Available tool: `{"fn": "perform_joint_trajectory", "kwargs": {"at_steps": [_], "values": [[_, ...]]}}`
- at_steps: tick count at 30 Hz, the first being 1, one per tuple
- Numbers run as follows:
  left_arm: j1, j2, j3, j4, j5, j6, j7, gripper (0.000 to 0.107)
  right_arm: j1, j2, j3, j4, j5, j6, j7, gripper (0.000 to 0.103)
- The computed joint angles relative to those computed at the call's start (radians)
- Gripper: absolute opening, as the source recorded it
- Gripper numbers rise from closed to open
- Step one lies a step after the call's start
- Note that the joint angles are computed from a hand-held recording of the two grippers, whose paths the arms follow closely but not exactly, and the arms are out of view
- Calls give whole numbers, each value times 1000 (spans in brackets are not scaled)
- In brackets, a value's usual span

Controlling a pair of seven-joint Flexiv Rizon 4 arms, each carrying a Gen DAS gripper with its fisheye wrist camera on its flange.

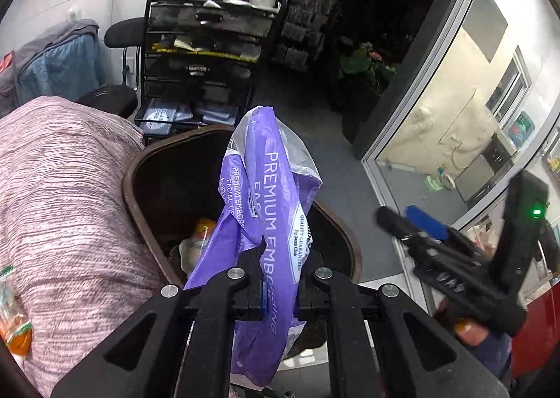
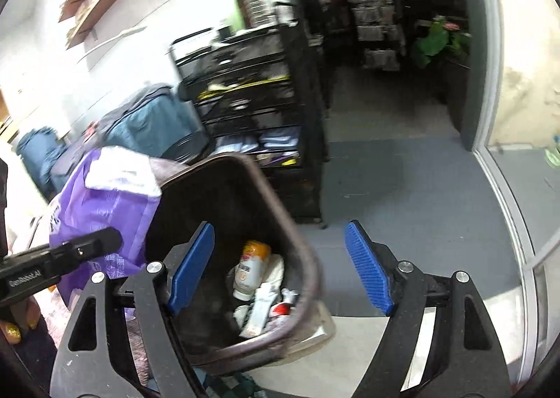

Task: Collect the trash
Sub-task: 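Open the right gripper to drop the bottle while the left gripper drops the purple bag into the bin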

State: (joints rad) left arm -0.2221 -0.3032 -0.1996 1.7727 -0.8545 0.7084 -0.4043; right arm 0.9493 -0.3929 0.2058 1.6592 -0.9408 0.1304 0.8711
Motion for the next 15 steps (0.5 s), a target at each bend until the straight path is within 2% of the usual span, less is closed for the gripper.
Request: {"fn": "perform_joint_trajectory", "kwargs": {"at_steps": [3, 9, 11, 12, 13, 14, 15], "values": [[-8, -22, 0, -21, 33, -11, -37, 9, -1, 19, 8, 19, 23, -22, 30, 77], [-21, -52, -5, -41, 99, 29, -80, 9, -6, 33, 21, 35, 31, -38, 51, 77], [-27, -52, -6, -34, 119, 64, -83, 13, -7, 32, 23, 33, 31, -39, 50, 77], [-29, -51, -7, -31, 128, 77, -80, 21, -8, 33, 24, 35, 31, -37, 51, 77], [-30, -48, -9, -23, 133, 95, -74, 38, -9, 35, 25, 38, 29, -34, 52, 77], [-33, -43, -9, -14, 137, 120, -73, 49, -9, 36, 25, 41, 26, -31, 55, 78], [-34, -40, -12, -5, 134, 143, -71, 65, -7, 34, 24, 39, 23, -32, 57, 78]]}}
